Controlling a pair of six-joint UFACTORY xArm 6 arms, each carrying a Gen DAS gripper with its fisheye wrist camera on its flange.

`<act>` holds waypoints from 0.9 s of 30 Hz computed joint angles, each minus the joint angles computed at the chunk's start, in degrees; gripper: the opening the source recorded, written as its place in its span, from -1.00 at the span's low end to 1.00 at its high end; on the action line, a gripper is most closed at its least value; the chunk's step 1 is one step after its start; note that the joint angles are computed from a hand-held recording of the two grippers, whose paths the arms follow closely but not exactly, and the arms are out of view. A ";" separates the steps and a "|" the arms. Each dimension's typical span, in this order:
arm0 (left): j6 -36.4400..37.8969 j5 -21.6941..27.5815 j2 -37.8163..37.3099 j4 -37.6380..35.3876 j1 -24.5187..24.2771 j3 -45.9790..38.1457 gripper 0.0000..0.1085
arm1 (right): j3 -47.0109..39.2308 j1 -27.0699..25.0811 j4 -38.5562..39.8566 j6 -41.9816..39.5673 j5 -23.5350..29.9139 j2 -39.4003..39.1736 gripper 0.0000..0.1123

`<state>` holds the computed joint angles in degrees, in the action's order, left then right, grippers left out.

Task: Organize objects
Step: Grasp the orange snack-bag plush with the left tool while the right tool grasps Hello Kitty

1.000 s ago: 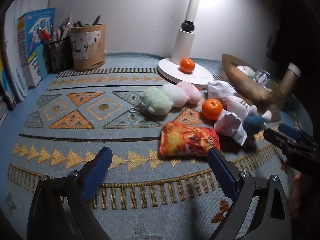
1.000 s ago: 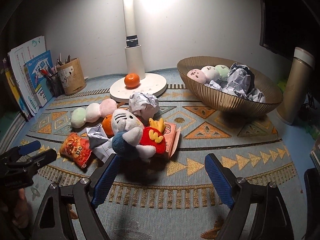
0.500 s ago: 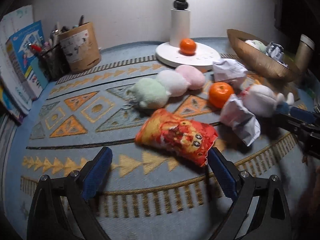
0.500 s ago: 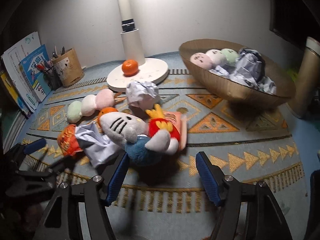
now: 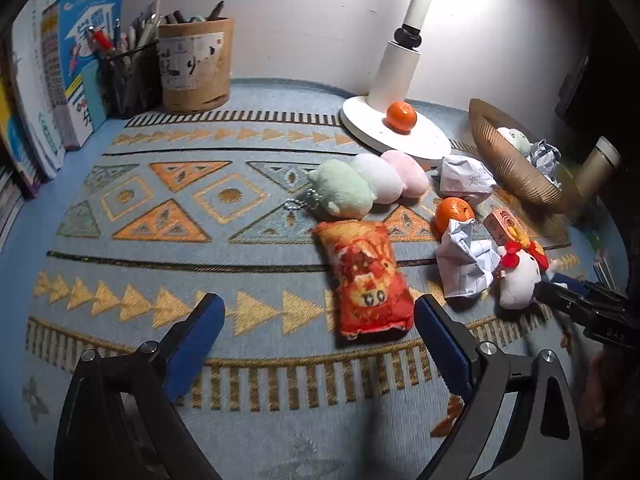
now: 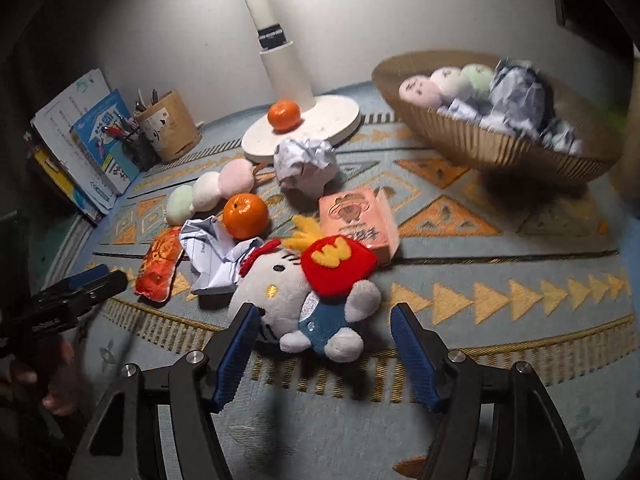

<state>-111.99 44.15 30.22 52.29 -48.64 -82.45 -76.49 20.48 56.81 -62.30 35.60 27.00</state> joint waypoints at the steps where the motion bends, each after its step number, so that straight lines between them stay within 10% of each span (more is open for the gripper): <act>1: 2.01 0.72 1.54 -1.08 0.12 -2.10 0.75 | 0.84 -0.18 0.95 -1.37 2.20 -0.82 0.19; 5: 5.71 0.34 4.87 -2.73 0.73 -6.16 0.75 | 6.58 0.05 -1.02 -5.50 7.56 -6.15 0.20; 9: 7.31 1.64 6.22 -3.23 0.66 -8.01 0.75 | 12.63 2.49 -2.50 -6.89 -7.62 -9.70 0.23; 20: 4.62 1.22 7.85 -2.74 0.63 -9.72 0.56 | 4.69 6.05 -9.42 -2.01 -13.50 -1.98 0.50; 27: 7.12 4.50 9.61 -2.37 -0.28 -12.83 -0.21 | 5.70 7.07 -9.12 -2.90 -16.85 -1.39 0.01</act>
